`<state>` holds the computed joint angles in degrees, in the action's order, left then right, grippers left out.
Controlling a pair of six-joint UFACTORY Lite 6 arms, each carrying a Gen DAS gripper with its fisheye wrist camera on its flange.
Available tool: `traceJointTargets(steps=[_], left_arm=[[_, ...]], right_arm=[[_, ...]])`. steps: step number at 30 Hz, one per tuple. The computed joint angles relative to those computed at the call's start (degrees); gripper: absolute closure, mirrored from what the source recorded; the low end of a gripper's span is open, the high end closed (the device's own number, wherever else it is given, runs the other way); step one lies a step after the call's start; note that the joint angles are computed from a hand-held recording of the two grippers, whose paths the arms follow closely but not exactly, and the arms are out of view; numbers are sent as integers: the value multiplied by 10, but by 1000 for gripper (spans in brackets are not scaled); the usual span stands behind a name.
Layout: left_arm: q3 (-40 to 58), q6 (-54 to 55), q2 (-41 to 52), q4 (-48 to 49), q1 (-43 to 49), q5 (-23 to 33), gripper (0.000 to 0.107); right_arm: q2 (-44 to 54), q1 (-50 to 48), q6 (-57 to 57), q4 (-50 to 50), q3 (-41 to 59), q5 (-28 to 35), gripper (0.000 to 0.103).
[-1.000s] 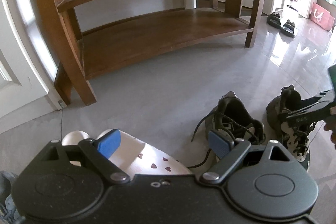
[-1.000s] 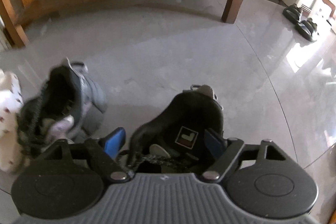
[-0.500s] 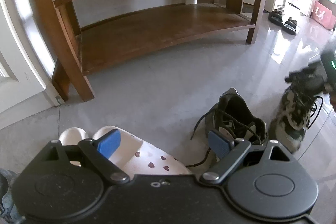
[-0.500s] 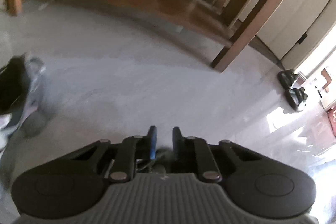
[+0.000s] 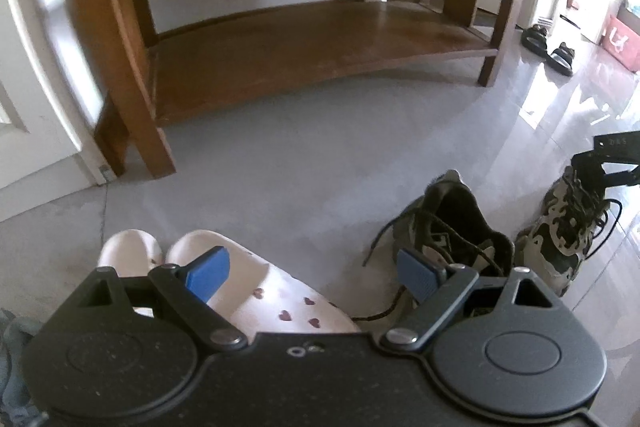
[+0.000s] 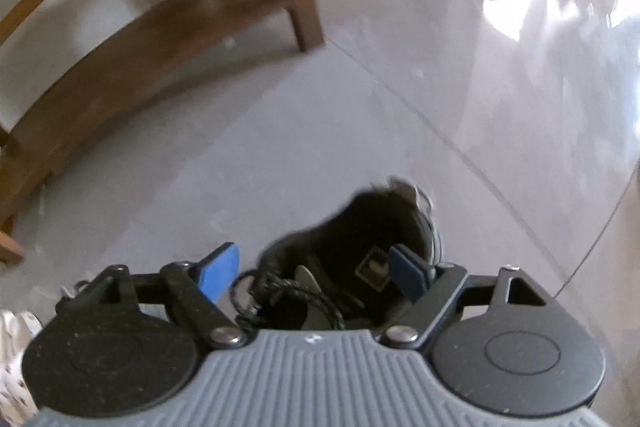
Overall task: Organize scattered shoes
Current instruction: 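Carry the black sneaker with the right tool beside the other black sneaker, then lower the black sneaker beside its mate and open the right tool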
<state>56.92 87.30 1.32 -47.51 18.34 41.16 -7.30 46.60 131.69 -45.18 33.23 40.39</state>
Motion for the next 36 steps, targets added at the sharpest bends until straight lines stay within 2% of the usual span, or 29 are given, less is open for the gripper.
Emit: traceJointTargets(steps=[5, 6, 8, 10, 13, 16, 22, 27, 30, 32, 34, 36], left_arm=[[-17, 28, -18, -9, 6, -8, 16], [-14, 25, -16, -9, 7, -10, 16], [2, -2, -4, -1, 13, -9, 16], [14, -26, 9, 6, 16, -5, 16], [13, -26, 10, 7, 11, -8, 16], [6, -12, 4, 3, 6, -9, 16], [8, -2, 1, -4, 15, 2, 16], [15, -4, 3, -7, 23, 9, 16], [19, -1, 5, -10, 27, 16, 16], [19, 3, 4, -12, 28, 18, 16], [19, 6, 3, -13, 29, 19, 16], [20, 7, 3, -13, 31, 20, 16]], right_arm=[[80, -88, 4, -31, 19, -95, 22], [97, -95, -2, -39, 27, -115, 39], [144, -92, -58, -20, 68, -118, 41], [168, -77, -99, -19, 92, -111, 52], [165, -35, -137, -39, 101, -125, 62], [163, -9, -174, -24, 116, -141, 68], [204, 42, -249, 32, 179, -177, 69], [228, 36, -302, 68, 210, -232, 71], [228, 57, -299, 70, 220, -210, 70], [230, 60, -298, 66, 230, -195, 67], [224, 73, -294, 58, 241, -155, 49], [213, 78, -293, 51, 244, -125, 44]])
